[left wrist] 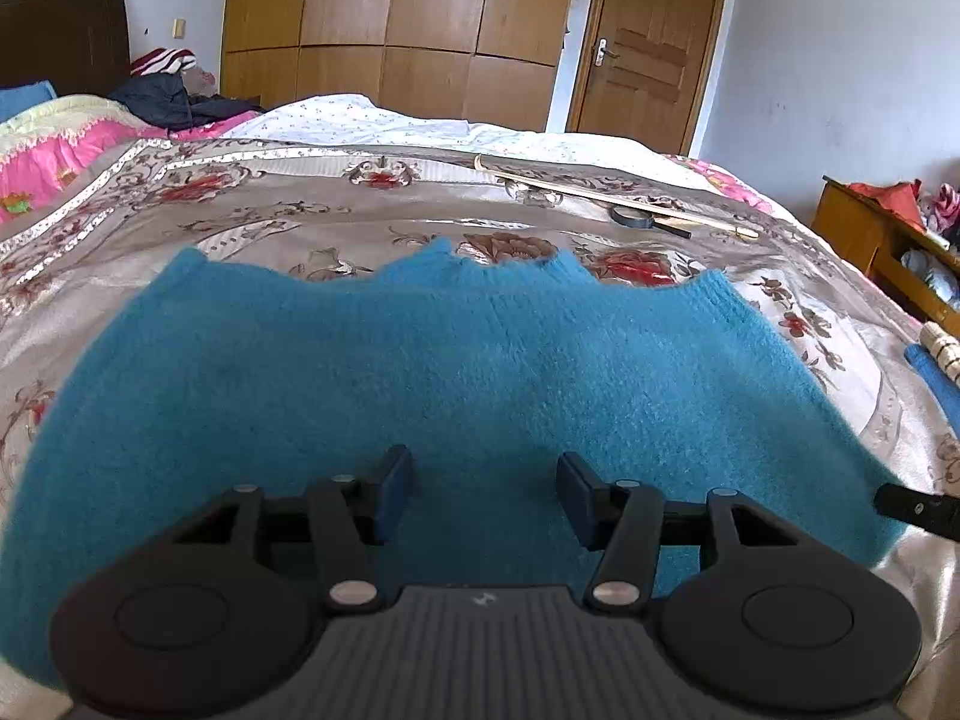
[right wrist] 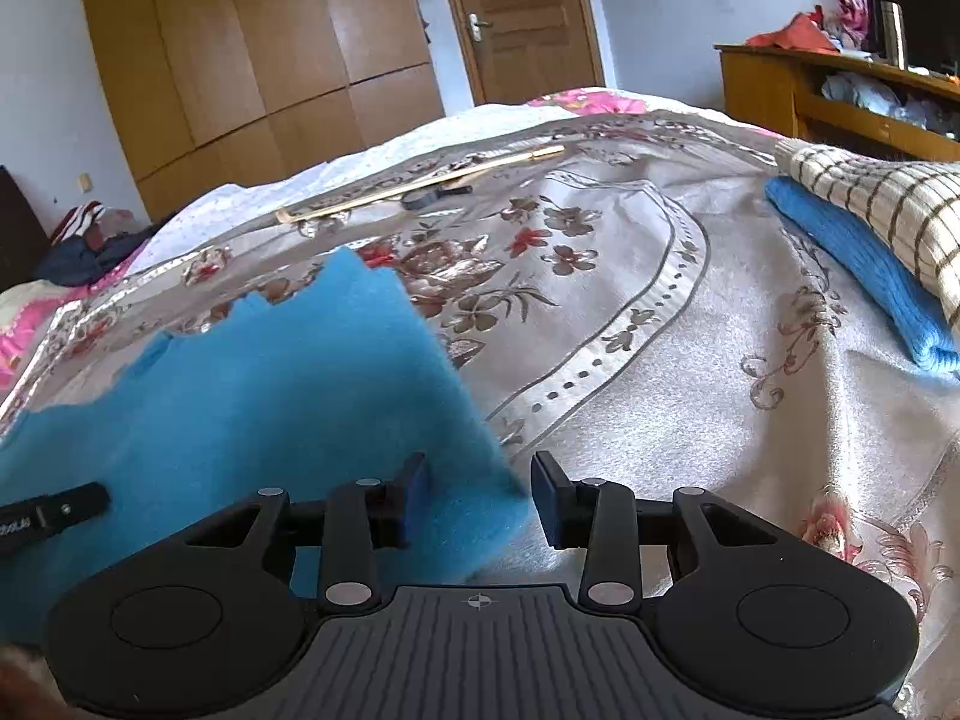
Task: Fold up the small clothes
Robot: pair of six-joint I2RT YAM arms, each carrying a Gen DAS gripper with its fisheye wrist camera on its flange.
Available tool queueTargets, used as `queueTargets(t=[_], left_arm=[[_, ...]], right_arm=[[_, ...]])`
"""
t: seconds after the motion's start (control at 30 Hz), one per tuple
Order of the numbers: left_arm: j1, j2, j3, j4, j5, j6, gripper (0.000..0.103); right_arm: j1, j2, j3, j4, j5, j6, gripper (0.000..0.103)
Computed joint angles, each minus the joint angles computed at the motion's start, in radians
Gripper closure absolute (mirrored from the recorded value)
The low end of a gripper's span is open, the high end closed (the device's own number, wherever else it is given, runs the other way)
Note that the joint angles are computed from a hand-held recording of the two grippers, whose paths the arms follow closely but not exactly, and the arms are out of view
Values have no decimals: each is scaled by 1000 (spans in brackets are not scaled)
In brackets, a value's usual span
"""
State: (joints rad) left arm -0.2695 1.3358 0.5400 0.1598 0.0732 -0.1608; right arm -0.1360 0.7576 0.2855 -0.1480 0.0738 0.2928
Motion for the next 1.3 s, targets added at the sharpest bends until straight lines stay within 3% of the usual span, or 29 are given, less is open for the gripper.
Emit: queueTargets(t=[0.23, 0.37, 0.6, 0.93, 1.3], left_arm=[[20, -9, 1, -17, 37, 0, 39], [27, -16, 2, -30, 53, -3, 39], [46, -28, 0, -52, 86, 1, 39], [43, -37, 1, -69, 80, 7, 39], [45, -61, -11, -96, 81, 18, 39]], right_arm=[[111, -84, 11, -57, 127, 29, 66], [162, -81, 27, -64, 149, 31, 66], [233, 78, 14, 2, 174, 13, 66], [272, -22, 5, -33, 186, 19, 66], [308, 48, 39, -64, 163, 34, 65]])
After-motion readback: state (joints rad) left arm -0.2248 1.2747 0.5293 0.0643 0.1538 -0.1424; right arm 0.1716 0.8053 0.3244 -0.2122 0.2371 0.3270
